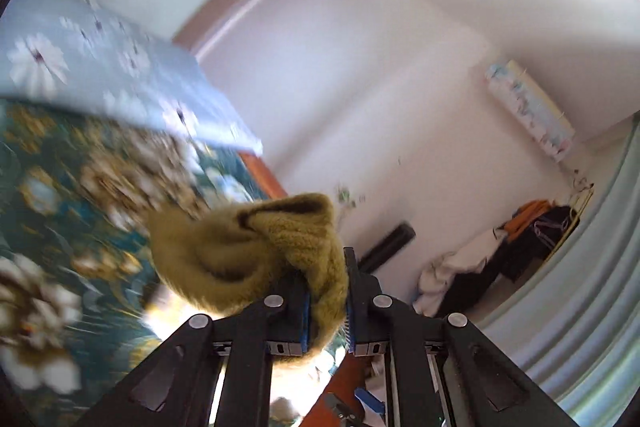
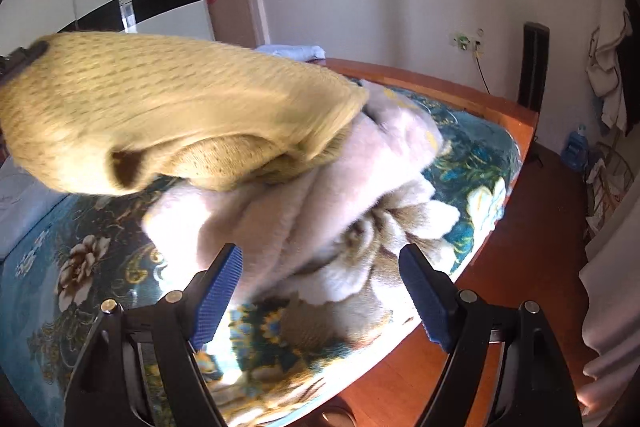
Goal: Fold clothes
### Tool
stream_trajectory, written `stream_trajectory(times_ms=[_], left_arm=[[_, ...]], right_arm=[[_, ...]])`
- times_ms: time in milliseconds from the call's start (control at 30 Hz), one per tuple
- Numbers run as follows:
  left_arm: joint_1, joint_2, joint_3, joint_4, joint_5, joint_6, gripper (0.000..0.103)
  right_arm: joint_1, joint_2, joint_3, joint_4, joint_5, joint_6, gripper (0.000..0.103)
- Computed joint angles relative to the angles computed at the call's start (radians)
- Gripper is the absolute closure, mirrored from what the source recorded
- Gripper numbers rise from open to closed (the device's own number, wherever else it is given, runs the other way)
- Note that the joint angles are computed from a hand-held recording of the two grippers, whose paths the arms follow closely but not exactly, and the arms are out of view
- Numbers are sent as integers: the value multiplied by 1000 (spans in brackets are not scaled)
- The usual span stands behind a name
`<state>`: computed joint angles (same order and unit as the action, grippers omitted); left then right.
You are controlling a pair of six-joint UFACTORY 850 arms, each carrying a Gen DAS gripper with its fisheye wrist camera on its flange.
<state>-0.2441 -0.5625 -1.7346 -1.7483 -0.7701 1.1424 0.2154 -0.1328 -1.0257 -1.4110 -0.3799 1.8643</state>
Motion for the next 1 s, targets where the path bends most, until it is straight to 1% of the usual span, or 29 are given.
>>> stream_trajectory(times_ms=[33,133,233,267,300,433,533,567,633,667,733,833,967,1000], left_arm=[[25,32,38,-20,-1,27,90],[113,152,204,-91,-1,138,90],[184,242,313,-86,43,187,90],[212,275,354,-75,64,196,90],[238,302,389,-73,77,200,97],[344,385,510,-78,121,212,97],[414,408,587,-93,117,191,97],[442,415,613,-109,102,196,97],[478,430,662,-141,80,211,97],[497,439,690,-155,66,220,97],[524,442,715,-146,66,204,97],[531,380,690,-92,94,143,97],[521,293,644,51,194,30,97],[520,275,635,75,201,13,96]], right_arm=[[13,0,-8,3,-1,-12,21],[52,-16,-41,47,13,-73,21],[94,-44,-80,91,49,-141,21],[110,-57,-97,114,64,-178,21],[127,-72,-117,146,81,-226,21],[201,-155,-218,321,103,-474,21],[241,-220,-295,484,123,-677,21],[252,-242,-322,550,127,-755,21],[273,-284,-377,683,129,-912,21],[280,-297,-398,725,126,-966,21],[293,-320,-435,800,120,-1063,21],[298,-341,-461,890,126,-1167,21],[280,-362,-470,980,108,-1280,21],[275,-357,-458,1017,113,-1341,21]])
